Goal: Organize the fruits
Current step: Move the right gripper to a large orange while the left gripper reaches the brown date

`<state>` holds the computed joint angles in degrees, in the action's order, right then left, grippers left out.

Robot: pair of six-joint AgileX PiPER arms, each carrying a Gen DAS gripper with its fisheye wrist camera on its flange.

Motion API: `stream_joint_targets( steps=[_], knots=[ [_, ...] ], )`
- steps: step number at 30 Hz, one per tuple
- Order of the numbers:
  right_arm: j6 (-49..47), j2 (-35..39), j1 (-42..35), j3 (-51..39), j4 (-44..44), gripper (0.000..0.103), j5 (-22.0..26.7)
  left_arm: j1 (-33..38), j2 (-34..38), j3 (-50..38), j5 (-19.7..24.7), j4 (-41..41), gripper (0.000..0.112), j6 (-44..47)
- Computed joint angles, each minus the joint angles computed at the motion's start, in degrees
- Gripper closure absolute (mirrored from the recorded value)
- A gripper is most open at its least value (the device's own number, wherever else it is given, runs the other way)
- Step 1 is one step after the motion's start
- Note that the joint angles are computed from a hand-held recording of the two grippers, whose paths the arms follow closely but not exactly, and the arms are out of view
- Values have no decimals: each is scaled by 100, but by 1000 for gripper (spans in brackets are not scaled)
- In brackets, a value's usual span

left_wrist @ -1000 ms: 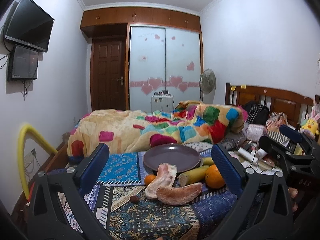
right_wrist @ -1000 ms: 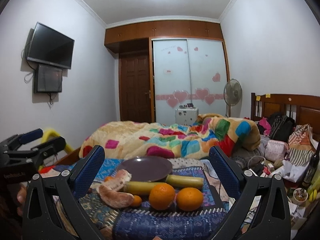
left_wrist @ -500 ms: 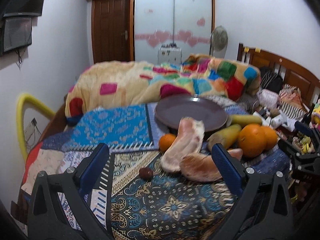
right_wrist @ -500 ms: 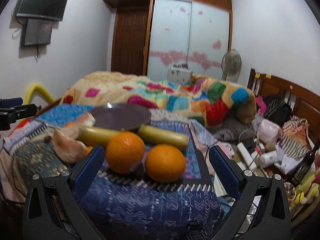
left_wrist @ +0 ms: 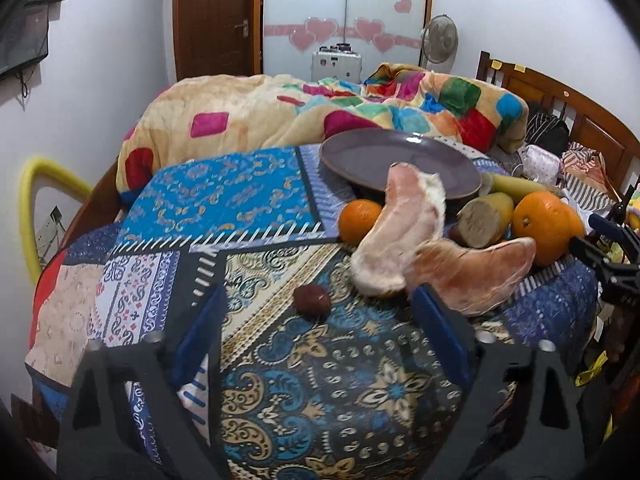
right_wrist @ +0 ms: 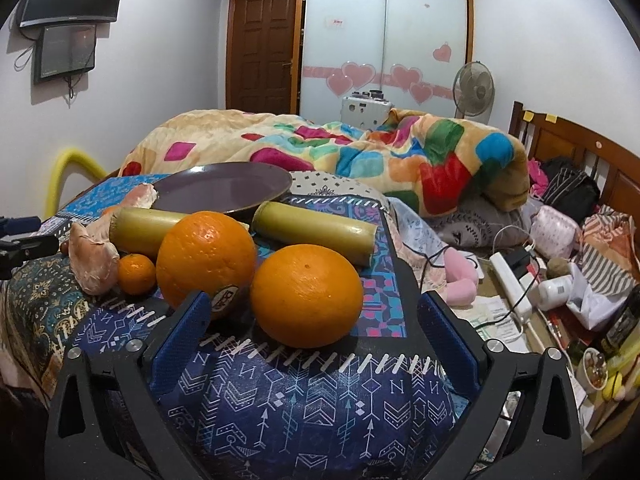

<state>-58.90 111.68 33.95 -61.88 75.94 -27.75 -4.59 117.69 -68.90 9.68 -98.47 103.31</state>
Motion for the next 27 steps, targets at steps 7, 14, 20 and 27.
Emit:
stream_joint_targets(
  steps=[7,14,20,27],
  knots=[
    [-86,-57,-215,18,-78,24,485,176,225,-333,288,2049,52,-2011],
    [156,7,-484,7,-186,25,920,136,377,-497,324,2510,67,-2392],
    [-376,224,-456,-335,204,26,899,169,487,-669,355,2709,75,-2642],
    [-85,345,-564,-437,-136,41,1210,226,503,-687,476,2436,93,-2308]
  ],
)
